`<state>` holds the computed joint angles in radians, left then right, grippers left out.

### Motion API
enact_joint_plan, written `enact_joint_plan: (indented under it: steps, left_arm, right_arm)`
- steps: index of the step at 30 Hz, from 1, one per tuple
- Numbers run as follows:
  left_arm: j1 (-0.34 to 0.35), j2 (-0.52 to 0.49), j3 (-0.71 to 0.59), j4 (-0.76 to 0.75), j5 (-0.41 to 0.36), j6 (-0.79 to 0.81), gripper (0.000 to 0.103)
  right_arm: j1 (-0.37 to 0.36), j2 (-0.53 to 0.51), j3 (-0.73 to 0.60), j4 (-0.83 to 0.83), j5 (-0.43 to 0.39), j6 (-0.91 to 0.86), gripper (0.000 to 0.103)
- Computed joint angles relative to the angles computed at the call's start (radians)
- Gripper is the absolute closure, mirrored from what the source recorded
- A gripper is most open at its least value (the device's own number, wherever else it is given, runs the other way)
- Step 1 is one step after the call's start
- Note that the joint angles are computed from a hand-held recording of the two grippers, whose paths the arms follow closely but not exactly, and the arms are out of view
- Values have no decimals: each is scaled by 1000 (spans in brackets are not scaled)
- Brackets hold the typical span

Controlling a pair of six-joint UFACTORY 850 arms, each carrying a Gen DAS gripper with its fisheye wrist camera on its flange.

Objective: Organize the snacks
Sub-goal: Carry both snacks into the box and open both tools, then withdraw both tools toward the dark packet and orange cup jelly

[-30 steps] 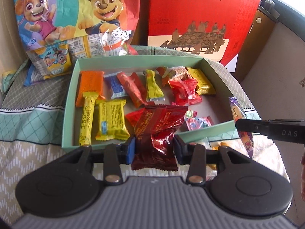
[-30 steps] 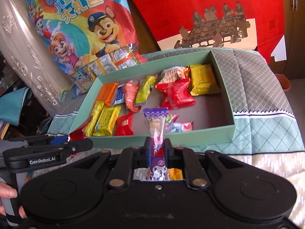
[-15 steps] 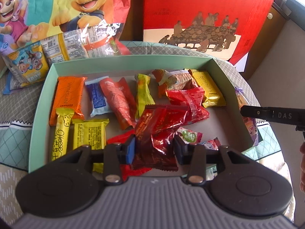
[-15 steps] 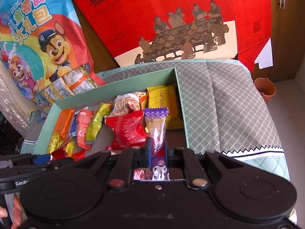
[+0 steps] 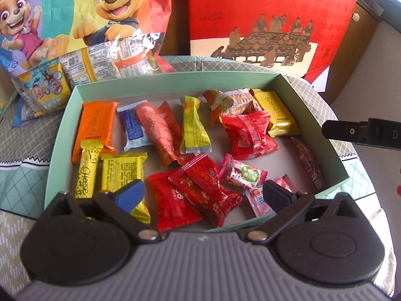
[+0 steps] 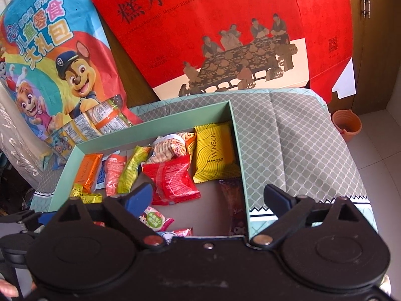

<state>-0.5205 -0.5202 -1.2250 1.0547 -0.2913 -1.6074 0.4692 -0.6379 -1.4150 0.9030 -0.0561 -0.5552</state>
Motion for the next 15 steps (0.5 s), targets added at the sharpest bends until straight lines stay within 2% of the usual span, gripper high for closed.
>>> enact_joint_plan:
  steps: [3,11,15]
  left_arm:
    - [-8,21,22,5,0,-14,0]
    - [-28,85,97,35,3,-71,0]
    - [-42,120,133,68,-3,-116,0]
  right_arm:
    - [4,23,23,-35,-2,41,2]
    - [27,97,111,30,10,-13,0]
    - [42,132,154,-53,8,61,0]
